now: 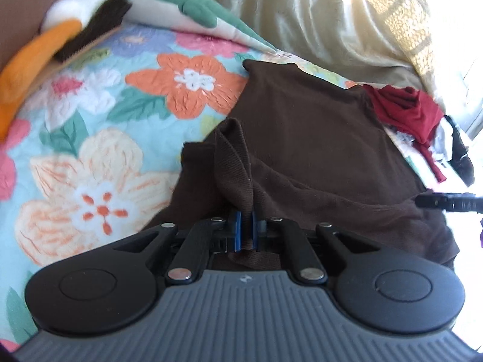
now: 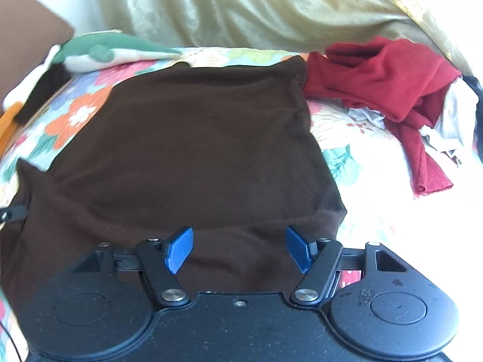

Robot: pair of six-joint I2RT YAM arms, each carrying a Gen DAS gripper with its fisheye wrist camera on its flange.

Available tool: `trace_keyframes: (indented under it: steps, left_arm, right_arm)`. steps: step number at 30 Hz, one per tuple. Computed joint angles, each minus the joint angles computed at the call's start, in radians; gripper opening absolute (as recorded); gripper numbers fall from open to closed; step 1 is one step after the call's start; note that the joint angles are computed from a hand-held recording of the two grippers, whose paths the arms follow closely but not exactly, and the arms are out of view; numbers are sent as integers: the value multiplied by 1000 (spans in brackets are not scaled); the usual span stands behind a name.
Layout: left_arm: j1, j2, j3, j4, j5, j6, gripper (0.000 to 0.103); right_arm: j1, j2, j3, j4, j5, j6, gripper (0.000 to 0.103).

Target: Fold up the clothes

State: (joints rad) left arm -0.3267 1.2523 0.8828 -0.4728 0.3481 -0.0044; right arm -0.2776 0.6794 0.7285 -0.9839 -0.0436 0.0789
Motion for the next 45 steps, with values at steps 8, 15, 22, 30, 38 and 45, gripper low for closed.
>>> trace_keyframes:
  steps: [8, 15, 22, 30, 38, 45]
  left_arm:
    - [-11, 32, 11, -3, -57, 4, 6]
    - [11, 14, 3, 3, -52, -15, 6]
    - [-24, 8, 10, -15, -132, 0, 7]
    - [48, 29, 34, -35, -60, -51, 15]
    - [91, 56, 81, -83, -142, -74, 16]
    - [108, 41, 105, -123, -48, -50, 44]
  right_arm:
    - [140, 47, -104, 94, 145, -52, 54]
    - [209, -19, -95, 110, 258, -33, 9]
    - [139, -75, -99, 156, 225, -51, 13]
    - [12, -179, -24, -43, 138, 36, 38]
    - [-42, -285, -58, -234, 114, -35, 39]
    - [-173, -289, -50, -248, 70, -102, 48]
